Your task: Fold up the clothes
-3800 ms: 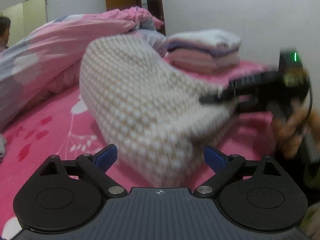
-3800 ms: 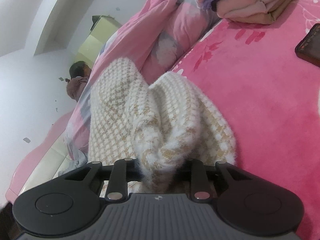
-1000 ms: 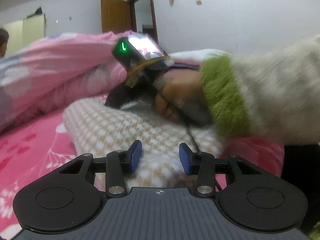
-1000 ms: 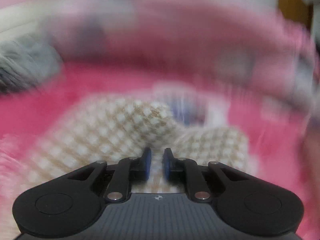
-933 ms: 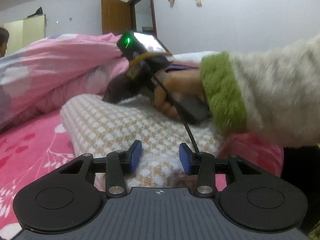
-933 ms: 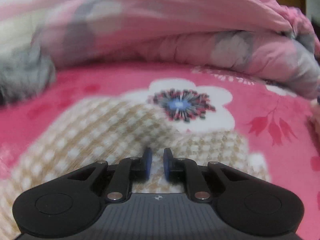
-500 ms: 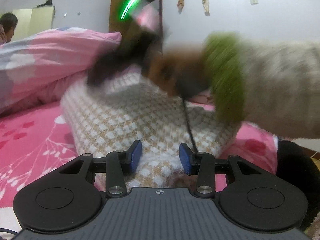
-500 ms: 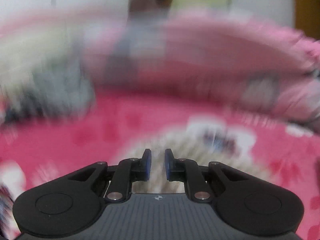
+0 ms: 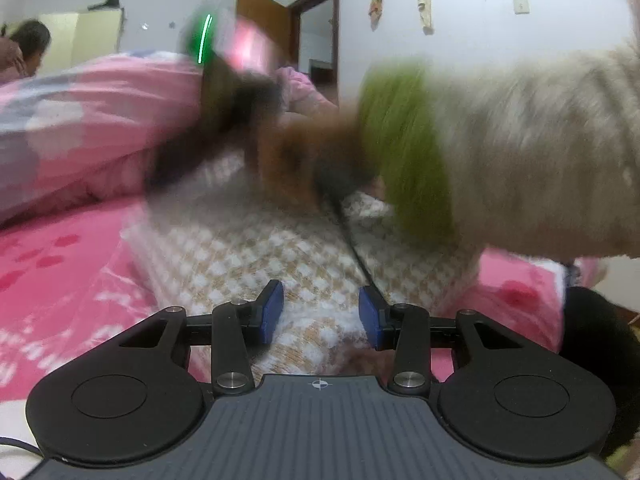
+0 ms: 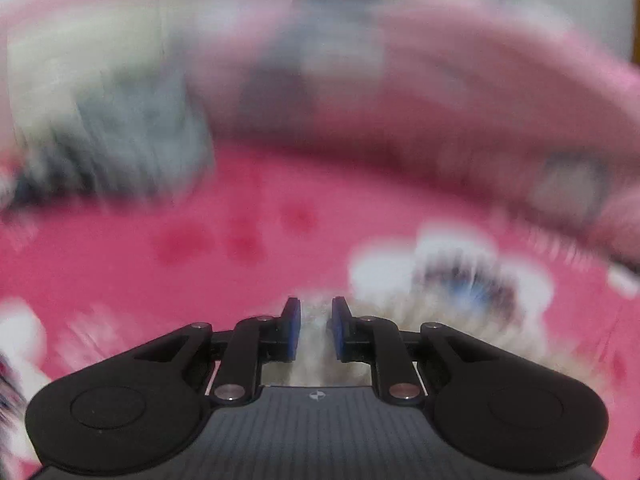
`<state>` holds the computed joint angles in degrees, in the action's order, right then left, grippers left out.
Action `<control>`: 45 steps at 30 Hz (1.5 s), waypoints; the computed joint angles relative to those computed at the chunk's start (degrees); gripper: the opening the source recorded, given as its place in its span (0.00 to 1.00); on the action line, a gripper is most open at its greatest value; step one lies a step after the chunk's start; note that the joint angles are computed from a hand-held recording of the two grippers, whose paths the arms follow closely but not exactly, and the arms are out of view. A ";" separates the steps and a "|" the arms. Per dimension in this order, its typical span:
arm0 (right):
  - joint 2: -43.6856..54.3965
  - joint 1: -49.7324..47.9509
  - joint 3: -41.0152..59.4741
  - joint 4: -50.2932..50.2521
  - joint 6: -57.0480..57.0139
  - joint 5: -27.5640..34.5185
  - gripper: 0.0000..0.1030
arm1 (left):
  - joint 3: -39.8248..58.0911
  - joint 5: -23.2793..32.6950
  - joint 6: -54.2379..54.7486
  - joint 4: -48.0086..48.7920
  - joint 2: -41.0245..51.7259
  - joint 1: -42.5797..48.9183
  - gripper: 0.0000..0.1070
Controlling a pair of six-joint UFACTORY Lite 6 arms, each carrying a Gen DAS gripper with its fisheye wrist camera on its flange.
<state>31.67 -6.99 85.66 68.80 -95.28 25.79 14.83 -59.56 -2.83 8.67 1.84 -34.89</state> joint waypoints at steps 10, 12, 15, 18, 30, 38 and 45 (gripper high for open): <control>-8.96 -1.60 -8.05 8.37 -5.79 2.23 0.17 | -2.45 2.25 -4.22 2.78 -4.91 1.61 0.39; -14.40 -4.21 -12.04 10.13 -8.88 8.33 0.17 | -2.07 2.52 -4.01 2.78 -4.67 1.63 0.39; -11.51 -4.97 -18.31 21.63 -24.77 7.07 0.17 | -1.49 3.24 -3.37 1.90 -4.05 1.66 0.39; -8.96 -4.14 -21.86 33.08 -39.19 5.84 0.18 | -1.87 5.95 -5.95 3.54 -6.65 2.49 0.39; -22.65 -9.17 -32.44 14.20 -27.95 4.00 0.20 | -3.27 8.40 -4.75 3.32 -9.57 1.28 0.39; -31.95 -8.18 -27.74 -11.92 0.31 9.76 0.20 | -3.76 7.30 -3.48 2.96 -9.10 0.92 0.42; -32.23 -7.28 -31.24 -14.99 1.66 5.09 0.21 | -5.30 7.96 -4.25 5.57 -11.60 1.57 0.44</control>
<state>-0.55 -14.27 54.41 53.81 -93.61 30.88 9.53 -51.60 -7.08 14.25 -9.76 -33.32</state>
